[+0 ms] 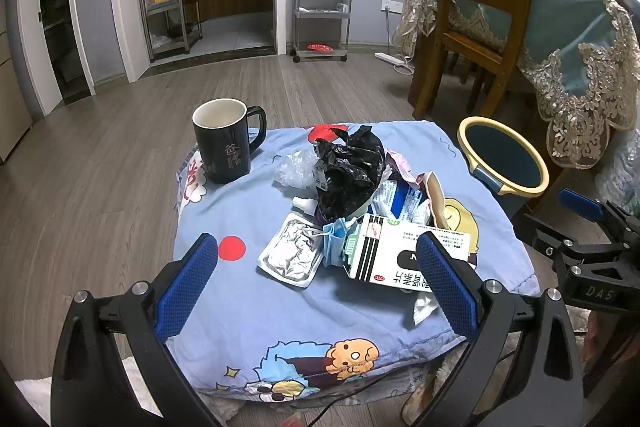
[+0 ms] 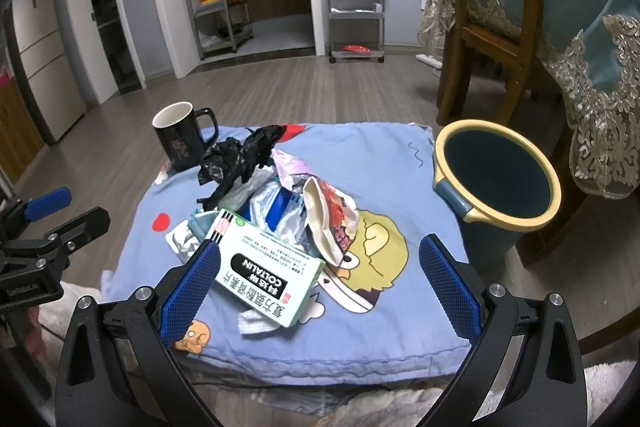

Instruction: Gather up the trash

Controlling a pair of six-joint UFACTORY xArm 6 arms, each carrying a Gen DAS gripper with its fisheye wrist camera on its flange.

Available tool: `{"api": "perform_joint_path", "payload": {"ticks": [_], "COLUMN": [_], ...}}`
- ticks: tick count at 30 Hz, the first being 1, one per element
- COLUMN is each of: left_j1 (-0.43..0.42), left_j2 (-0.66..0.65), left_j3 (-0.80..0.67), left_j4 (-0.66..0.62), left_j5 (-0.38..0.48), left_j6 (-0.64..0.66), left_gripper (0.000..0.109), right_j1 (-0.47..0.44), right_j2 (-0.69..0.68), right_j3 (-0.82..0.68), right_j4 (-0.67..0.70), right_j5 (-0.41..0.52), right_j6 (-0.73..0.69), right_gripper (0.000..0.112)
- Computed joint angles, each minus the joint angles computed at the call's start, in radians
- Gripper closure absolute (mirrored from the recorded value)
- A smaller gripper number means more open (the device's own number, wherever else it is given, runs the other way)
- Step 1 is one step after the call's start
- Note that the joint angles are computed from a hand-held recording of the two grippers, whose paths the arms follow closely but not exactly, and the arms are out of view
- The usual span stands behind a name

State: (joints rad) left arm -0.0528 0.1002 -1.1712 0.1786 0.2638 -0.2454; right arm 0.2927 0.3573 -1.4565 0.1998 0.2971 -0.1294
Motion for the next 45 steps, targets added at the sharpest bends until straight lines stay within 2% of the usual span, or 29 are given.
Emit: {"api": "perform_joint_path", "payload": {"ticks": [33, 37, 41, 45], "left_j1": [-0.001, 0.002, 0.002, 0.004], "left_j2": [0.005, 0.013, 0.03, 0.031], "left_j3": [0.003, -0.014, -0.052, -0.056], "left_j4": [-0.007, 0.09, 0.077, 0.081], "left_j5": [-0.006, 0.022, 0.093, 0.108], "left_j6": [-0.005, -0.122, -0.155, -0.16], "left_gripper": [0.011, 0.011, 0.011, 0.011], "right_j1": [-0.003, -0.002, -0.003, -0.002], "right_j2": [0.002, 0.003, 0.002, 0.004], "right_j3": [0.01, 0.01, 0.01, 0.005], "right_j4": [0.007, 0.005, 0.008, 0.0], "right_j5": [-0.008, -0.009, -0.008, -0.005], "right_j6": [-0.01, -0.008, -0.012, -0.003], "right_gripper": [0.013, 0.013, 0.013, 0.013]}}
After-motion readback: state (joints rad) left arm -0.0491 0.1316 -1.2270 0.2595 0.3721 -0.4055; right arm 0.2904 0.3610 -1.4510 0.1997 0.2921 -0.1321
